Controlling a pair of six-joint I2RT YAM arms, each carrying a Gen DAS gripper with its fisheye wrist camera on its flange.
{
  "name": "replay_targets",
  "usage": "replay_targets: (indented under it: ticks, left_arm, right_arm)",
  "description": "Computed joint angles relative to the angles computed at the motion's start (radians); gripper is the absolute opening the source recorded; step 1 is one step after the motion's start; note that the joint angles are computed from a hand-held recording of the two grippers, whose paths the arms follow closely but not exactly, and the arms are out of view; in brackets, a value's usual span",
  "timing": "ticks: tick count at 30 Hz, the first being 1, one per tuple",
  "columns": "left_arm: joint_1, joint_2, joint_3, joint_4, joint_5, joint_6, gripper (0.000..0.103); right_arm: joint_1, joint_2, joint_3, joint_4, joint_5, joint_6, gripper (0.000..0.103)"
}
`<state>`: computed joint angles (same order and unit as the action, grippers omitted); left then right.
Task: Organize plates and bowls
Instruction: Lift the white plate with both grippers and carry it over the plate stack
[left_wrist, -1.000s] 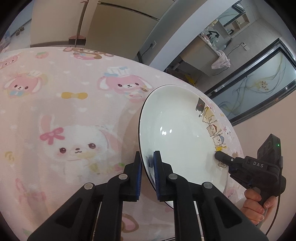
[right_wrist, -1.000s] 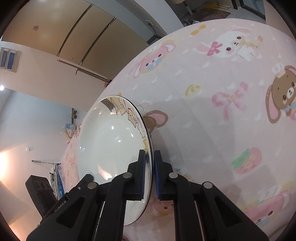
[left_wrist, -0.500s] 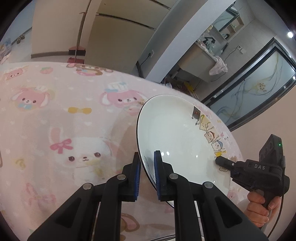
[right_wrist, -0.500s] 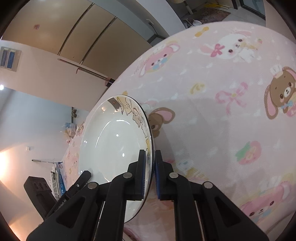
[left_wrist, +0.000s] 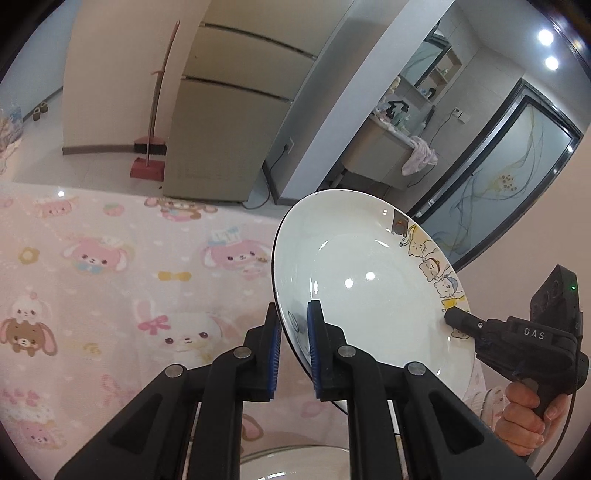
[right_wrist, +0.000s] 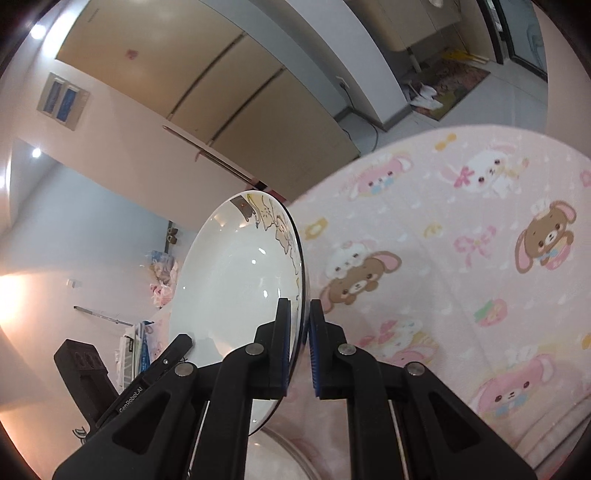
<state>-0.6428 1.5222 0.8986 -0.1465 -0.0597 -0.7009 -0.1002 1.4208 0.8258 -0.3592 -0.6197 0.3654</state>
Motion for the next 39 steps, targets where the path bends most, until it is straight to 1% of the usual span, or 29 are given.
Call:
replay_targets:
  ticks: [2, 4, 7, 9, 12, 13, 19, 22, 24, 27, 30, 31, 32, 33, 35, 39]
  left_arm:
    - [-0.008, -0.055, 0.023, -0.076, -0.012, -0.01, 0.014]
    - [-0.018, -0.107, 0.058, -0.164, -0.027, 0.011, 0.015]
    - [-0.051, -0.216, 0.076, -0.258, -0.078, 0.016, 0.016]
    - [-0.082, -0.284, 0.088, -0.322, -0.12, 0.007, 0.016]
    - [-0.151, -0.387, 0.093, -0.418, -0.204, -0.026, 0.016]
    - [-0.188, -0.423, 0.102, -0.468, -0.246, -0.045, 0.016]
    - [-0.356, -0.546, 0.154, -0.687, -0.398, -0.157, 0.016]
    - [-0.48, -0.586, 0.182, -0.806, -0.507, -0.254, 0.016]
    - [-0.578, -0.604, 0.196, -0.883, -0.586, -0.339, 0.016]
    - [-0.735, -0.623, 0.198, -0.985, -0.678, -0.489, 0.016]
    - [-0.915, -0.61, 0.196, -1.1, -0.761, -0.689, 0.017]
    - [-0.958, -0.599, 0.194, -1.127, -0.779, -0.743, 0.017]
    - [-1.022, -0.581, 0.195, -1.176, -0.805, -0.828, 0.018]
    - [-1.063, -0.563, 0.199, -1.207, -0.822, -0.887, 0.018]
    - [-1.149, -0.54, 0.188, -1.262, -0.856, -1.013, 0.018]
    - [-1.248, -0.54, 0.139, -1.291, -0.879, -1.158, 0.018]
  right_arm:
    - [0.001, -0.035, 0.008, -0.032, -0.007, -0.004, 0.009]
    - [0.001, -0.072, 0.021, -0.074, -0.013, -0.023, 0.009]
    - [0.012, -0.145, 0.028, -0.132, -0.049, -0.041, 0.009]
    - [0.04, -0.217, 0.024, -0.174, -0.031, -0.043, 0.009]
    - [0.089, -0.329, 0.026, -0.238, 0.012, -0.041, 0.01]
    - [0.105, -0.375, 0.026, -0.262, 0.023, -0.039, 0.01]
    - [0.173, -0.577, 0.047, -0.374, 0.037, -0.013, 0.011]
    - [0.23, -0.647, 0.065, -0.415, 0.064, 0.008, 0.011]
    - [0.268, -0.686, 0.072, -0.442, 0.085, 0.016, 0.011]
    - [0.307, -0.748, 0.066, -0.493, 0.104, 0.023, 0.011]
    - [0.319, -0.815, 0.06, -0.552, 0.111, 0.013, 0.011]
    - [0.332, -0.843, 0.054, -0.567, 0.124, 0.014, 0.011]
    - [0.349, -0.869, 0.047, -0.579, 0.139, 0.021, 0.011]
    - [0.363, -0.888, 0.043, -0.591, 0.15, 0.026, 0.011]
    - [0.418, -0.923, 0.029, -0.61, 0.201, 0.048, 0.011]
    - [0.506, -0.971, -0.009, -0.64, 0.281, 0.074, 0.011]
